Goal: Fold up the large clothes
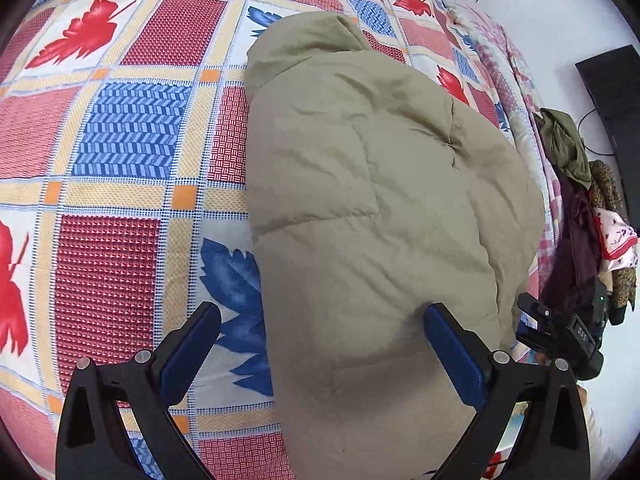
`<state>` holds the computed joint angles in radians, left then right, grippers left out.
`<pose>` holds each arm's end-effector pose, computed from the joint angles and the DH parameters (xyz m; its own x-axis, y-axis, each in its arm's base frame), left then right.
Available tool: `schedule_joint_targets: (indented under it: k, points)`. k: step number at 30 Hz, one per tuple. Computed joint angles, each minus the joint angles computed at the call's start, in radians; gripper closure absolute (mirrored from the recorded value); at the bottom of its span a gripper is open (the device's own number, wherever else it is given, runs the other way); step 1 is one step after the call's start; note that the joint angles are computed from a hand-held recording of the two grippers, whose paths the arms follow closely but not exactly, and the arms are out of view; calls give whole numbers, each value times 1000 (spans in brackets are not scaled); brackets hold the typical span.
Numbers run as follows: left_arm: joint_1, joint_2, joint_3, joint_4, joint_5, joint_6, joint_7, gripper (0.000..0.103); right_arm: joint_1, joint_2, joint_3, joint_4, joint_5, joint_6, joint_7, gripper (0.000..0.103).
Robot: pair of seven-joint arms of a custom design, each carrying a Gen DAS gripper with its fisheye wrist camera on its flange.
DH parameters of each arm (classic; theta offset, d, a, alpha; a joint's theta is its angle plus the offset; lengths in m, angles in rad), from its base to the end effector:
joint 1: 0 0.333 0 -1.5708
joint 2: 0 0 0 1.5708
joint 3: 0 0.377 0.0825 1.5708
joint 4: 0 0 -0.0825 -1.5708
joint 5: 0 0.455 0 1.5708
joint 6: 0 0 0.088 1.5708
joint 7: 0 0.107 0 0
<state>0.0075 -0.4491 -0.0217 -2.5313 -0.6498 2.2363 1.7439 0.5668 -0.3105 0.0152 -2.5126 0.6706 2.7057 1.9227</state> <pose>0.4539 -0.0248 0.4706 0.1218 -0.8550 0.5042 -0.9664 -0.2180 -0.1361 0.4324 0.2591 0.4580 -0.2080 -0.7875 -0.5801 -0.9289 0.3448 -0.1350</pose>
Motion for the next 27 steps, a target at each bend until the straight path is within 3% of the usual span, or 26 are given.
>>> schedule_joint_targets:
  k: [4, 9, 15, 16, 17, 18, 22, 27]
  points:
    - [-22, 17, 27, -6, -86, 10, 58, 1, 30, 32, -44, 17, 121, 1, -134, 13]
    - [-26, 80, 64, 12, -237, -52, 157, 1, 12, 98, -56, 54, 296, -33, -313, 13]
    - [6, 116, 50, 28, -310, -75, 206, 1, -21, 192, -58, 122, 656, -144, -618, 13]
    - [11, 116, 47, 28, -315, -76, 208, 1, -30, 196, -53, 129, 720, -160, -668, 11]
    - [15, 116, 47, 28, -319, -79, 214, 1, -40, 199, -46, 134, 764, -175, -707, 0]
    - [18, 118, 45, 31, -321, -82, 218, 1, -51, 198, -39, 136, 813, -191, -753, 0]
    - [31, 114, 44, 35, -322, -91, 233, 1, -100, 196, 3, 160, 793, -241, -781, 0]
    - [40, 123, 34, 44, -294, -85, 238, 1, -145, 191, 58, 198, 631, -262, -714, 0]
